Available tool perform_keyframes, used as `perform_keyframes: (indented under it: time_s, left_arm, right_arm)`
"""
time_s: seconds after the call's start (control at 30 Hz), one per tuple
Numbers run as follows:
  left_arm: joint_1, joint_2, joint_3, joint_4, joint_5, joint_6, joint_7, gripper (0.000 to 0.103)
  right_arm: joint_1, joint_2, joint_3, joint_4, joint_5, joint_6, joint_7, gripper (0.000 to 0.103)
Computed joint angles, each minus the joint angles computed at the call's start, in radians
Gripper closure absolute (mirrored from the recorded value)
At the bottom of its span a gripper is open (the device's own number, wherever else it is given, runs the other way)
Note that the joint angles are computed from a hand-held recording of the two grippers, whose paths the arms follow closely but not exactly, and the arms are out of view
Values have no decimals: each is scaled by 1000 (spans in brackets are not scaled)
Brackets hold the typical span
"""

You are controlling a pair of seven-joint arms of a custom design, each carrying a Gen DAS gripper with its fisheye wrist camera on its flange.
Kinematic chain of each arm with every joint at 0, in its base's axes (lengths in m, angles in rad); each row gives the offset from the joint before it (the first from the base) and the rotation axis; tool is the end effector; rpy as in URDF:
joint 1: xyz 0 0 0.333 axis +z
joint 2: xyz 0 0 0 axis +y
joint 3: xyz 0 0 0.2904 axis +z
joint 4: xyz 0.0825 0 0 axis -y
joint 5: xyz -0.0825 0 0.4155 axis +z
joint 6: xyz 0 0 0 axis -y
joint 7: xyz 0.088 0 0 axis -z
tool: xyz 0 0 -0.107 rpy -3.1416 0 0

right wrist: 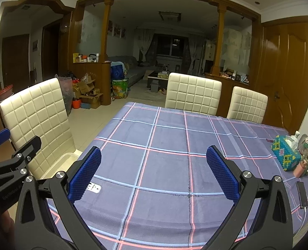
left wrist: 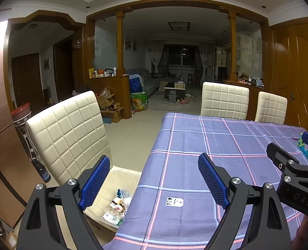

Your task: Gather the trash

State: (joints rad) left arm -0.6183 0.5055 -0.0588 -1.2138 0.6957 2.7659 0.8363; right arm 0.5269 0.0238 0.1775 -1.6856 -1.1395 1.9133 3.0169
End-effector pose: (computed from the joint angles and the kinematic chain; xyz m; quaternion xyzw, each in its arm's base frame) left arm 0.5919 -0.4945 0.5813 -0.4563 0.7091 -0.4502 0.2937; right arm 0.5195 0.3550 0.5997 -0.4552 0.7161 -0.4758 0.2318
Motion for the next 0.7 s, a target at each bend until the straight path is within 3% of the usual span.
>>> perform_keyframes:
  time_s: [0.7]
  left_arm:
    - [-2, -2, -3, -2, -5, 9, 31, 19]
  right_arm:
    - [1, 1, -1, 2, 0, 0, -3, 4]
